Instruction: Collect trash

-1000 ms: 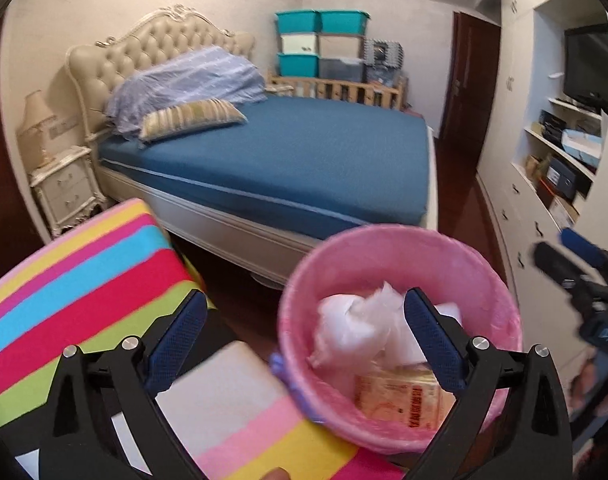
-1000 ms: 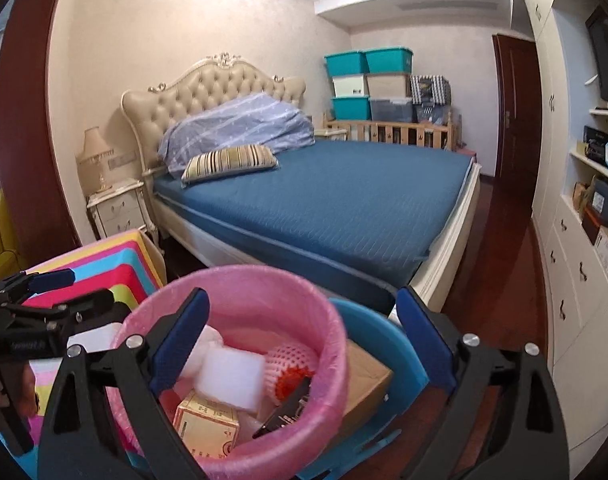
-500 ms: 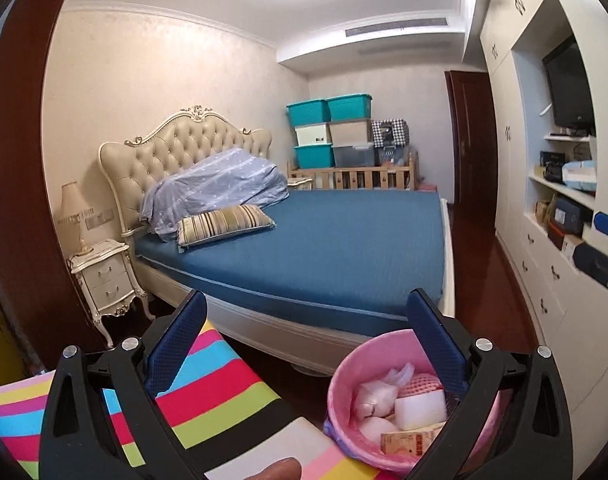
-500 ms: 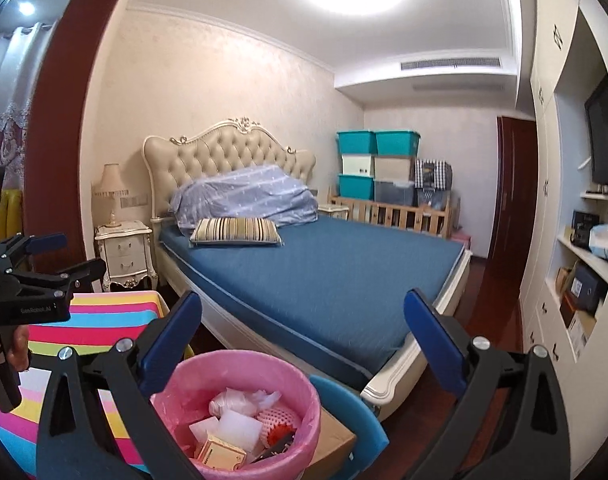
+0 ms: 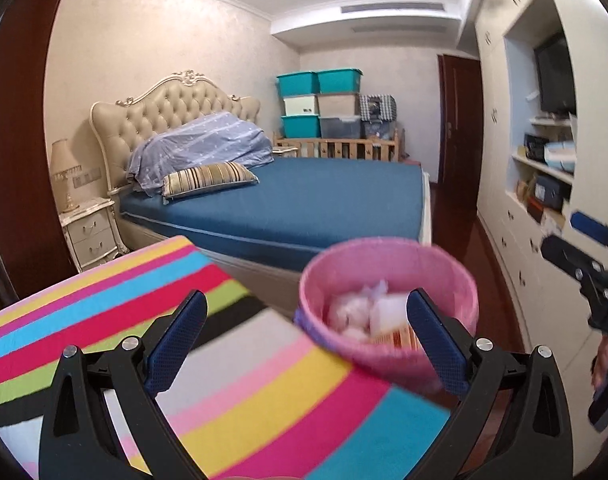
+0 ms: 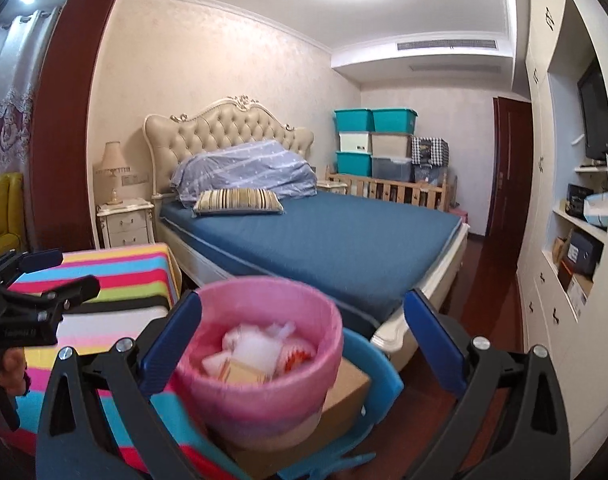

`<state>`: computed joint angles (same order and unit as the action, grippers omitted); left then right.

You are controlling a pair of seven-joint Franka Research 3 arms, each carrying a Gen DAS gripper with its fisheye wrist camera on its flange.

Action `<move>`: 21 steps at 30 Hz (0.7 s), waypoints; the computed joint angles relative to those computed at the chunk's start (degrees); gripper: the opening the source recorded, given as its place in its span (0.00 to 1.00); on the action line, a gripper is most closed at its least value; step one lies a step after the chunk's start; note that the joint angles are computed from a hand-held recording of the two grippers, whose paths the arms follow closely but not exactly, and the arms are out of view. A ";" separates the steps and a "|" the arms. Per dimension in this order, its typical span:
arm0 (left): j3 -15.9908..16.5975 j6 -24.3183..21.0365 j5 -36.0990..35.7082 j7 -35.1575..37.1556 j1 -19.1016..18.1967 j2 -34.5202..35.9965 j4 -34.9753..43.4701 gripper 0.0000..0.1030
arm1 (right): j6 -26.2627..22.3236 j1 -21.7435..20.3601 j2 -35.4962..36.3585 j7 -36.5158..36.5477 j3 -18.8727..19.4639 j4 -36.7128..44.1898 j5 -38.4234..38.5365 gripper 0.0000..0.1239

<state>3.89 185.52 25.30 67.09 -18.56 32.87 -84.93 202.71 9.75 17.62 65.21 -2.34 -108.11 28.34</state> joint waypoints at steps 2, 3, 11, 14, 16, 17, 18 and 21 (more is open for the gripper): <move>1.66 1.24 0.98 0.13 -1.62 -1.10 -3.23 0.93 | 0.12 -2.32 -0.92 2.72 2.43 -2.57 -2.87 0.79; 3.57 1.89 0.94 -0.29 -3.18 -1.41 -4.32 0.94 | 0.02 -1.91 -1.42 2.73 2.19 -3.90 -2.74 0.79; 2.99 3.48 -0.28 1.79 -3.25 -2.49 -7.86 0.94 | 0.60 -1.18 -3.08 3.89 1.93 -8.29 -3.67 0.79; 2.64 3.70 -1.24 2.67 -3.17 -2.78 -8.41 0.94 | 0.63 -2.15 -3.10 5.07 2.51 -8.45 -5.53 0.79; 1.97 3.34 -1.65 3.37 -2.57 -2.61 -8.29 0.94 | 0.63 -2.45 -3.21 5.78 2.65 -8.70 -6.23 0.79; 1.75 3.10 -1.88 3.57 -2.44 -2.53 -8.14 0.94 | 0.52 -2.30 -3.20 5.82 2.49 -8.56 -6.19 0.79; 1.26 2.80 -2.03 3.77 -2.06 -2.47 -8.03 0.94 | 0.49 -2.20 -3.20 5.86 2.37 -8.56 -6.18 0.79; 1.22 2.08 -2.26 3.95 -2.13 -2.13 -7.43 0.94 | 0.30 -1.73 -3.25 5.68 1.99 -8.42 -5.76 0.79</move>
<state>5.11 187.60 23.04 71.03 -20.68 30.75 -92.36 203.01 8.03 14.37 70.89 -0.35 -116.53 22.58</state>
